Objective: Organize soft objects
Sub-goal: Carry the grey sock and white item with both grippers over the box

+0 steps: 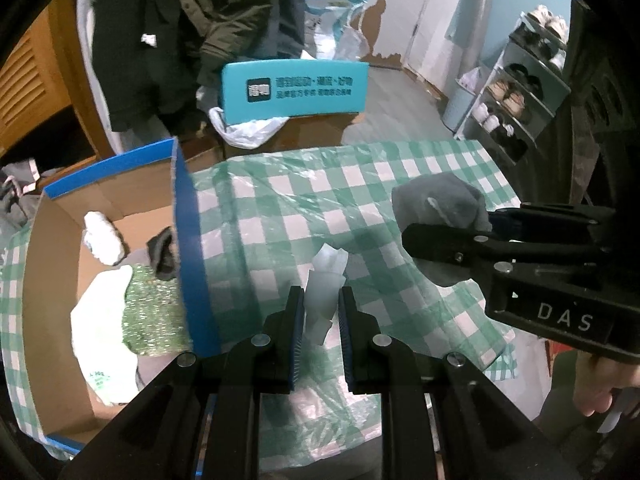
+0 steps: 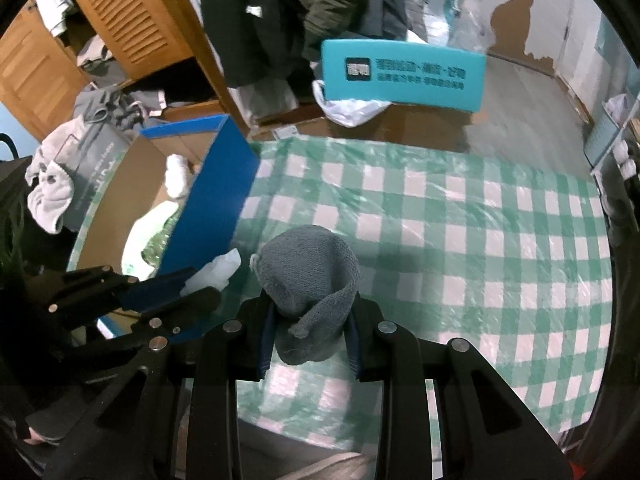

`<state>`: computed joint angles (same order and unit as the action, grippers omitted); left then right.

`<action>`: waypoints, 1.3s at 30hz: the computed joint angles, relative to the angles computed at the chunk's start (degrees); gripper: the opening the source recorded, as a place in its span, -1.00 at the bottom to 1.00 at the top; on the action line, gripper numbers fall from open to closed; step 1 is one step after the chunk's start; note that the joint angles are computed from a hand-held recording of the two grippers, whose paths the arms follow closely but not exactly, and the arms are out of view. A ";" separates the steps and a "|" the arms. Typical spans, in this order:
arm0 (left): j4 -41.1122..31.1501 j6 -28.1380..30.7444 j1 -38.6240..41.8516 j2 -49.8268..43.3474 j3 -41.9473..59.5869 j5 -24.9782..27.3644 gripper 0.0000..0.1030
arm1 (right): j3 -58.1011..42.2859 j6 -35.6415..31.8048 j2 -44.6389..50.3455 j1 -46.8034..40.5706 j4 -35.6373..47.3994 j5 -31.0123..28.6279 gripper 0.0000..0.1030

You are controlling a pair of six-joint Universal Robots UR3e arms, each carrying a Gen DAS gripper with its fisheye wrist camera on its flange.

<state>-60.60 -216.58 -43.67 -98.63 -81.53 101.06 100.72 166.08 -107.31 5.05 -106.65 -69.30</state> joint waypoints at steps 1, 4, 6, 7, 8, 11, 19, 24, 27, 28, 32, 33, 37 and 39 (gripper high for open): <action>0.20 -0.13 0.38 1.04 -1.01 0.07 -0.67 | -0.76 0.75 0.84 1.14 -0.52 -0.31 -0.46; 0.61 -0.31 1.37 4.01 -3.96 0.47 -0.67 | -3.33 3.05 3.64 4.61 -1.98 -1.35 -0.46; 0.96 -0.54 2.39 6.73 -6.68 0.50 -0.67 | -4.83 4.45 5.45 6.70 -3.06 -2.12 -0.46; 1.14 -0.60 2.85 7.93 -7.85 0.40 -0.67 | -5.52 4.97 6.21 7.51 -3.37 -2.42 -0.46; 1.27 -0.50 3.37 9.05 -8.90 0.27 -0.67 | -6.54 5.77 7.40 8.76 -3.85 -2.85 -0.46; 1.45 -0.45 5.25 13.36 -12.83 -0.04 -0.67 | -8.60 7.09 9.76 11.18 -4.61 -3.68 -0.46; 1.08 -0.03 11.15 22.78 -21.25 -1.31 -0.67 | -14.39 10.74 16.78 17.67 -6.50 -5.38 -0.46; 0.41 1.13 14.80 27.53 -24.98 -2.27 -0.68 | -19.12 12.55 21.91 21.39 -6.68 -6.20 -0.46; -0.29 1.71 16.72 30.09 -27.30 -2.31 -0.67 | -21.88 13.25 25.06 23.45 -6.82 -6.95 -0.46; -0.55 2.15 17.67 31.15 -28.20 -2.66 -0.67 | -23.11 13.51 26.39 24.22 -6.74 -7.21 -0.46; -1.67 3.86 21.83 35.50 -31.40 -4.45 -0.67 | -27.47 14.19 30.56 26.02 -5.94 -7.42 -0.46; -2.06 4.18 22.65 36.32 -31.80 -4.68 -0.67 | -28.83 14.39 31.77 26.60 -5.63 -7.52 -0.46; -3.48 5.95 26.78 40.14 -34.32 -6.27 -0.68 | -32.66 14.89 35.26 28.56 -4.73 -8.02 -0.46; -4.17 6.67 28.65 41.78 -35.44 -7.17 -0.67 | -34.37 14.96 36.86 29.37 -4.13 -8.11 -0.46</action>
